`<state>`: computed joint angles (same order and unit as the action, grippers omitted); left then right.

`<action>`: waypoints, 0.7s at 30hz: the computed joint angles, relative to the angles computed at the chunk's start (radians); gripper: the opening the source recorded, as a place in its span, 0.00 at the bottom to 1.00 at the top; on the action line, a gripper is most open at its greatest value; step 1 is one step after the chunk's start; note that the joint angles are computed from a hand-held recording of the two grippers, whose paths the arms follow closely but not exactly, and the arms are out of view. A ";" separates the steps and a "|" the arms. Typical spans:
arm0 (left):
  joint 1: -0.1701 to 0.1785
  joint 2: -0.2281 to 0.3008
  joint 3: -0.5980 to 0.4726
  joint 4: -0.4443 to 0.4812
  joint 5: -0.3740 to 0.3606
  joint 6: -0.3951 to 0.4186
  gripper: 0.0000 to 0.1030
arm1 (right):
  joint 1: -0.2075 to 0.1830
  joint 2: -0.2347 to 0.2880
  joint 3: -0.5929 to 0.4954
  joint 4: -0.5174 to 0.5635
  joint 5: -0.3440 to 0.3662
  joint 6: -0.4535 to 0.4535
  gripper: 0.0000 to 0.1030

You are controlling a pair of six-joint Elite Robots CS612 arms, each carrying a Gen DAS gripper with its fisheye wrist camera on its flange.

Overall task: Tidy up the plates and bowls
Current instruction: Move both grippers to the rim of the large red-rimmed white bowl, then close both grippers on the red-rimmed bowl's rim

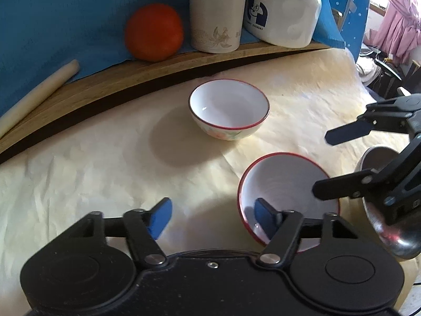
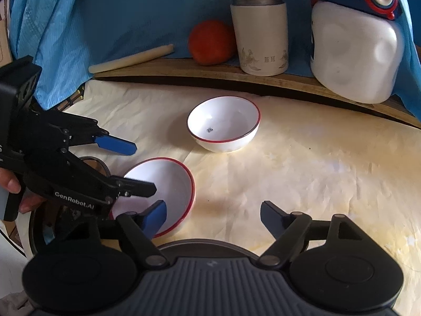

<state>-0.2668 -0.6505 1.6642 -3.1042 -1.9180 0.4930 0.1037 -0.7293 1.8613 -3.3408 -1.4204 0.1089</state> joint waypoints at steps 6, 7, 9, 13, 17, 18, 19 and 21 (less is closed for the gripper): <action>0.001 -0.007 -0.001 0.036 -0.025 0.010 0.48 | -0.001 0.000 -0.013 0.049 0.016 -0.007 0.64; 0.001 -0.008 -0.002 0.043 -0.028 0.007 0.45 | -0.001 0.000 -0.017 0.060 0.021 -0.007 0.64; 0.002 -0.010 -0.006 0.064 -0.039 0.002 0.41 | 0.000 0.002 -0.023 0.077 0.028 -0.004 0.62; 0.004 -0.011 -0.009 0.086 -0.058 -0.002 0.33 | -0.002 0.002 -0.028 0.089 0.056 -0.003 0.45; 0.005 -0.014 -0.010 0.104 -0.070 0.004 0.27 | 0.002 -0.002 -0.029 0.097 0.062 -0.009 0.35; 0.006 -0.015 -0.009 0.110 -0.075 0.006 0.24 | 0.002 -0.003 -0.028 0.099 0.065 -0.008 0.33; 0.006 -0.015 -0.010 0.115 -0.080 0.008 0.22 | 0.001 -0.003 -0.029 0.103 0.071 -0.005 0.32; 0.007 -0.015 -0.009 0.117 -0.088 0.000 0.19 | -0.004 -0.003 -0.030 0.110 0.093 0.006 0.25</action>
